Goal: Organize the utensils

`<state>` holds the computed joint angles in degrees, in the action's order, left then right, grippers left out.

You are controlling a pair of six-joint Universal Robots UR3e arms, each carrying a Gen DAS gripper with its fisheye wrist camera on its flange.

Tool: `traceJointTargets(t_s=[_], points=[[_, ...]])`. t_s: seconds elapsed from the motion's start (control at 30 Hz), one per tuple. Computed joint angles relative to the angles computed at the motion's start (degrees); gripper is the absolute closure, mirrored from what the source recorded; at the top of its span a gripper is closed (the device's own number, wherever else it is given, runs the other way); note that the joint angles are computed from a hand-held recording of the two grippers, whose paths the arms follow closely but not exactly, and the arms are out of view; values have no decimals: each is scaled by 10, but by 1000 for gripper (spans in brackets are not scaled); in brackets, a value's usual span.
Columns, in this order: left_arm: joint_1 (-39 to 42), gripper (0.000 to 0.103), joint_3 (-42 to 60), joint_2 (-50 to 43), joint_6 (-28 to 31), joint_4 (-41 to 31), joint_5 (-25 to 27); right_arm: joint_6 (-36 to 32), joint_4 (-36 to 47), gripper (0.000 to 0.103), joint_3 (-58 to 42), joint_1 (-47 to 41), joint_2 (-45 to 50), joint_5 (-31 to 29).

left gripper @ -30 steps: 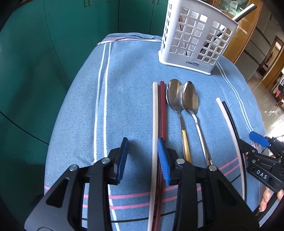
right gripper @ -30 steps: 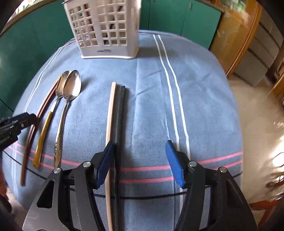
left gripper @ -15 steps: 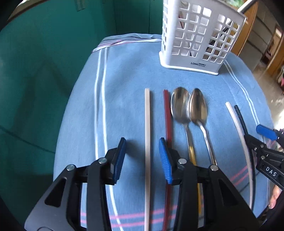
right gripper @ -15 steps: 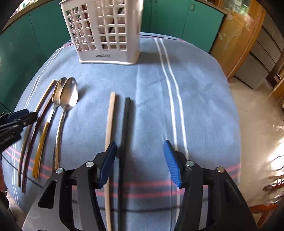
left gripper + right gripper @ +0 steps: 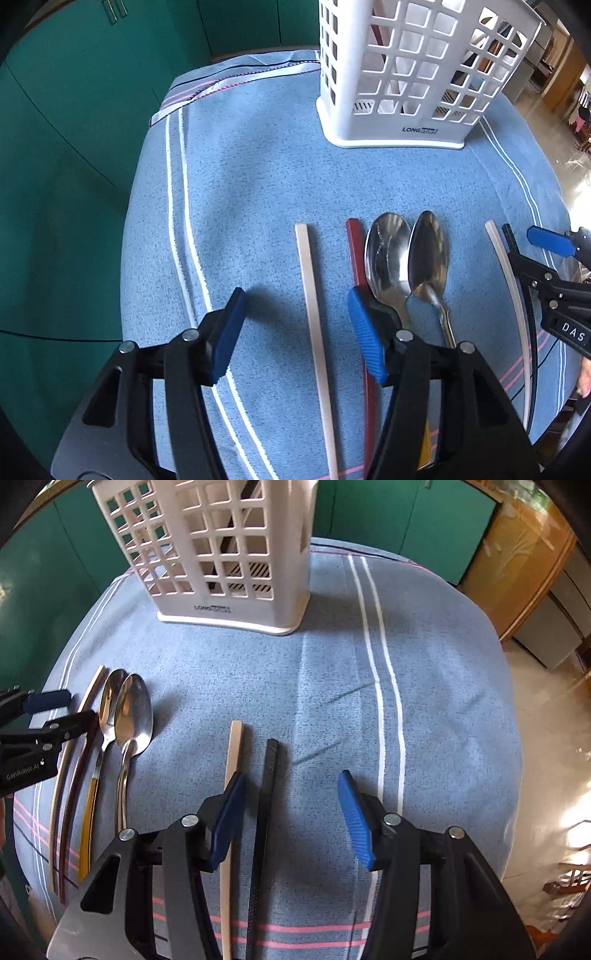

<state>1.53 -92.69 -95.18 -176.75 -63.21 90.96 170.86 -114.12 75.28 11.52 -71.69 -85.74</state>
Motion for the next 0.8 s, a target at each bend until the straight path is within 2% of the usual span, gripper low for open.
traceJointTargets(t_s=[0.07,0.1,0.37,0.43,0.47,0.5,0.53,0.57,0.8], points=[[2,46,3,-1,3,-4,-3,-9,23,73,-22,-3,8,5],[2,46,4,-1,3,-6,-3,-11,41,76,-37,-5,13,9],[1,46,37,-26,17,-26,-4,-26,98,81,-109,-2,49,5],[3,50,37,-26,19,-23,-11,-26,106,87,-121,-1,56,7],[2,58,34,-24,21,-21,-13,-24,111,92,-131,2,62,8],[-1,73,32,-22,21,-17,-16,-23,114,94,-136,4,64,9],[-2,81,24,-15,19,-14,-17,-21,114,94,-139,6,65,8],[-4,94,21,-14,15,-8,-19,-14,111,95,-143,12,70,7],[-3,97,-42,24,-22,54,-36,-16,92,96,-90,1,26,39]])
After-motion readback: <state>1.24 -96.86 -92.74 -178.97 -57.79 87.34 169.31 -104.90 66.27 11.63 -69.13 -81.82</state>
